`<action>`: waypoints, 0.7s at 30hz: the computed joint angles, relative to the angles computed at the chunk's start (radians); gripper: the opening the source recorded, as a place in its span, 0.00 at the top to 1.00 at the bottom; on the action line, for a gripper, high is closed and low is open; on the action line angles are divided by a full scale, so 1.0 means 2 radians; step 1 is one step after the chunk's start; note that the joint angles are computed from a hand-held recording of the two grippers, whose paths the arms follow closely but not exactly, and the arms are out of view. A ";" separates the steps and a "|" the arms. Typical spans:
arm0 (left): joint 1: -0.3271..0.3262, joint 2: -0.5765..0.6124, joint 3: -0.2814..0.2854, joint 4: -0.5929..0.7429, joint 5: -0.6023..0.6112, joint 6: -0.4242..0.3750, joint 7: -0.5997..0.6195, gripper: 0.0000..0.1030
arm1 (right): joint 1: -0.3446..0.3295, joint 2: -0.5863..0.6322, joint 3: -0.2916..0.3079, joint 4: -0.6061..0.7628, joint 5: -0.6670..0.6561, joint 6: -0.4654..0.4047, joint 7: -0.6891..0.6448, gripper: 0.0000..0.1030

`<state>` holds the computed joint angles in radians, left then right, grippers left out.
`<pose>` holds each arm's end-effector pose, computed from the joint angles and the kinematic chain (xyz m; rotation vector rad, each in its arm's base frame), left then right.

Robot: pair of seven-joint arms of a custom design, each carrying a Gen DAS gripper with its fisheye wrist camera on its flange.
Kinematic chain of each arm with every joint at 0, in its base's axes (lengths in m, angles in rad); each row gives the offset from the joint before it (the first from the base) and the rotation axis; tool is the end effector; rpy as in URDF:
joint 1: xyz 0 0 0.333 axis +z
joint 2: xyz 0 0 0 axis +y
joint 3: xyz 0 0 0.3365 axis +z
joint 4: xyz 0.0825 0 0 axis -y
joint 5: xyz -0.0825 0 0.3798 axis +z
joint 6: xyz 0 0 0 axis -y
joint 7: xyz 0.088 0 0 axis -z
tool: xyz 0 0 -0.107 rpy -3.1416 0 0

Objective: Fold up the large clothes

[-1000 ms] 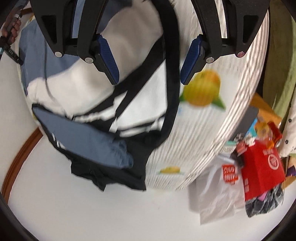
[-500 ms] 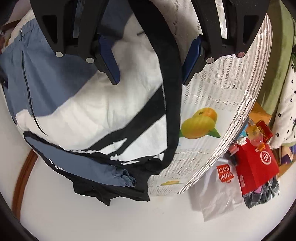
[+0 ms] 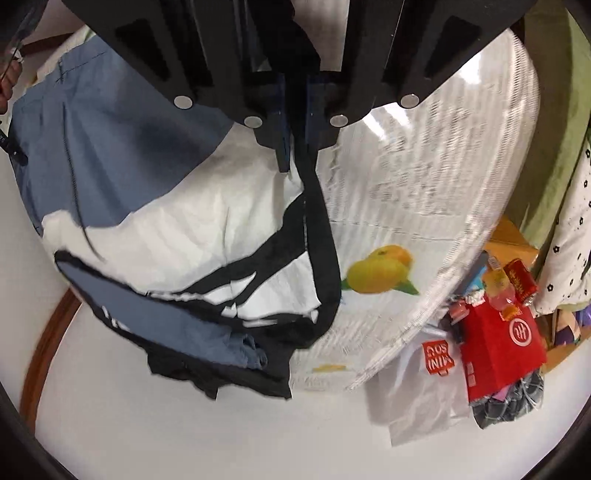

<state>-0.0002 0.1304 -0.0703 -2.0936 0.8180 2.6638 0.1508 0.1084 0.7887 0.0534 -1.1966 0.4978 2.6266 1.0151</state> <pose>0.5940 -0.0619 0.4244 -2.3238 1.0857 -0.5184 0.8044 0.1043 0.3985 -1.9819 1.4118 -0.3740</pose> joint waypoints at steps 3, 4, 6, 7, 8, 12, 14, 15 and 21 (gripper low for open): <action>0.002 -0.036 0.001 -0.035 0.025 0.029 -0.026 0.94 | -0.034 -0.039 0.033 -0.049 0.048 0.008 -0.039 0.96; 0.003 -0.047 0.001 -0.045 0.034 0.038 -0.035 0.94 | -0.045 -0.052 0.042 -0.063 0.067 0.008 -0.054 0.96; 0.008 -0.068 -0.002 -0.063 0.051 0.061 -0.050 0.95 | -0.061 -0.080 0.054 -0.091 0.103 0.011 -0.086 0.96; 0.010 -0.076 -0.003 -0.070 0.057 0.072 -0.058 0.95 | -0.061 -0.090 0.055 -0.102 0.114 0.018 -0.100 0.96; 0.014 -0.088 -0.005 -0.078 0.066 0.087 -0.068 0.95 | -0.064 -0.105 0.059 -0.120 0.130 0.034 -0.124 0.96; 0.029 -0.114 -0.016 -0.083 0.131 0.104 -0.121 0.95 | -0.068 -0.138 0.066 -0.142 0.182 0.057 -0.192 0.96; 0.037 -0.122 -0.018 -0.077 0.154 0.108 -0.138 0.95 | -0.062 -0.140 0.058 -0.134 0.191 0.056 -0.196 0.96; 0.039 -0.123 -0.019 -0.074 0.155 0.108 -0.138 0.95 | -0.057 -0.138 0.053 -0.124 0.191 0.058 -0.193 0.96; 0.049 -0.105 -0.016 -0.031 0.174 0.100 -0.142 0.95 | -0.040 -0.094 0.036 -0.033 0.171 0.038 -0.142 0.96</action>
